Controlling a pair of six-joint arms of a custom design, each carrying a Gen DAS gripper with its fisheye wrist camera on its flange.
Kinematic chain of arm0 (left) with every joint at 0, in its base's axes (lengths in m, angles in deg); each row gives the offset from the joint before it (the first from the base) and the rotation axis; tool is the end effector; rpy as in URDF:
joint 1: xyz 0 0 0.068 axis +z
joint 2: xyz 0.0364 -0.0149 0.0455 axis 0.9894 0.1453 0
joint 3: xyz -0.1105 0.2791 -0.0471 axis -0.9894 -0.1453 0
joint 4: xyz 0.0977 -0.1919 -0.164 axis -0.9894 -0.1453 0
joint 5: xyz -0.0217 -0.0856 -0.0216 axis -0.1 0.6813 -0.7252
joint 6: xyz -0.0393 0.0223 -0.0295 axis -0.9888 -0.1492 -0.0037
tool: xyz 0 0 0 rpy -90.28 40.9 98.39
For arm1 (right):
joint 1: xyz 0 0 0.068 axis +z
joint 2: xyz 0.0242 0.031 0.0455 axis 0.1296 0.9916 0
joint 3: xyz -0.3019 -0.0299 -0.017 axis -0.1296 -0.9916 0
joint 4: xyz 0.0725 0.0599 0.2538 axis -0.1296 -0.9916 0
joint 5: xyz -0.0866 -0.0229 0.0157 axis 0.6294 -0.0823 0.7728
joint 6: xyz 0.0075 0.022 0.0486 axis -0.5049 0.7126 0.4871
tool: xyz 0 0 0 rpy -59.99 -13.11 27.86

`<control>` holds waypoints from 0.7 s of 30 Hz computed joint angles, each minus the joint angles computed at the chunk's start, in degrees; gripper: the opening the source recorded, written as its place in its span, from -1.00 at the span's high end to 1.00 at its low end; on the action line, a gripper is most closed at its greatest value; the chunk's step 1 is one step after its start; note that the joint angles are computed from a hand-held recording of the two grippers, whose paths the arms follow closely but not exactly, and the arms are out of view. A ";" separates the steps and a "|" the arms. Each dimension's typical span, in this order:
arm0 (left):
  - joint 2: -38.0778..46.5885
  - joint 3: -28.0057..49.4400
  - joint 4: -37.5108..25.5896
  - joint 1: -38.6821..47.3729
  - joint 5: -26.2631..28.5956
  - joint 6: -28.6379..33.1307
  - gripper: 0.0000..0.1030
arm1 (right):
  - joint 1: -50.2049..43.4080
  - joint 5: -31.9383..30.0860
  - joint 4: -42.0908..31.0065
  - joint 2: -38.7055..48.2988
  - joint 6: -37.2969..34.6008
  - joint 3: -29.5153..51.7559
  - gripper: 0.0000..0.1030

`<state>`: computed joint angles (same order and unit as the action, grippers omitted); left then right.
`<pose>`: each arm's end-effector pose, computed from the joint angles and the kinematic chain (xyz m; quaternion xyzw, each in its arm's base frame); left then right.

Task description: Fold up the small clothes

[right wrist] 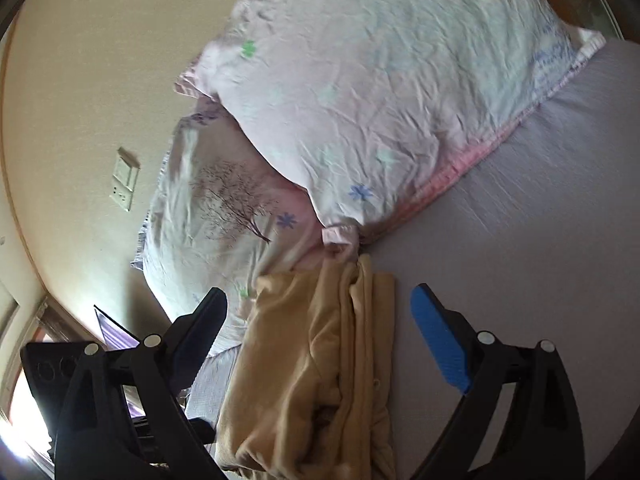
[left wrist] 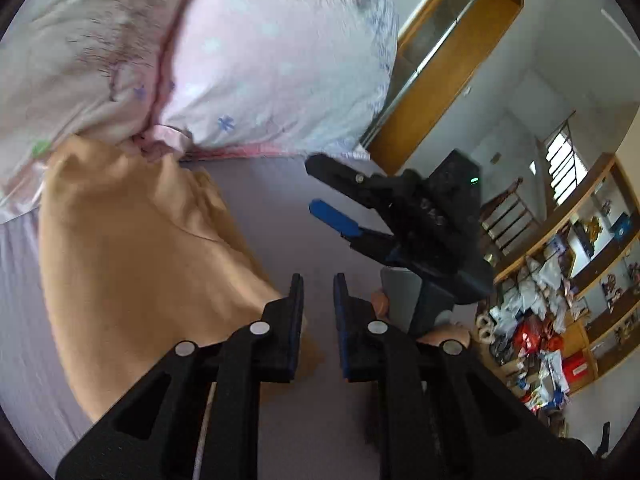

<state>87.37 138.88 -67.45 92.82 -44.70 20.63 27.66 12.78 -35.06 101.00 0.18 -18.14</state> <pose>0.2652 0.0266 0.3754 0.1309 0.8874 -0.3043 0.3207 0.3255 0.1371 0.2024 0.0385 0.7766 0.4873 0.3973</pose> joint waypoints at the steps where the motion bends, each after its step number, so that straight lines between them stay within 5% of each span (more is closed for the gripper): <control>1: -0.82 -0.35 -0.86 3.40 1.72 1.94 0.57 | 0.06 -1.47 -1.26 0.78 0.02 1.03 -0.85; 6: -0.03 -0.30 -6.92 19.47 1.32 10.08 0.38 | 3.92 -5.49 -6.92 -2.13 -8.59 2.39 -0.53; 9: 4.47 2.48 -13.64 28.50 1.49 17.77 0.34 | 9.11 -0.40 -19.54 -5.55 -16.23 3.82 -0.48; 14: 7.02 2.56 -15.28 34.69 2.15 21.43 0.21 | 14.31 9.75 -35.72 -0.21 -18.69 12.44 -0.25; 15: 8.04 3.04 -17.32 36.17 2.70 24.02 0.20 | 14.66 10.58 -35.85 0.36 -18.50 12.95 0.01; 16: 8.11 2.57 -17.66 36.43 2.72 24.83 0.19 | 14.86 10.92 -37.02 1.30 -18.61 14.22 0.63; 21: 7.34 -0.49 -15.48 33.68 2.34 22.87 0.07 | 15.12 12.67 -30.91 -7.17 -16.88 7.72 0.78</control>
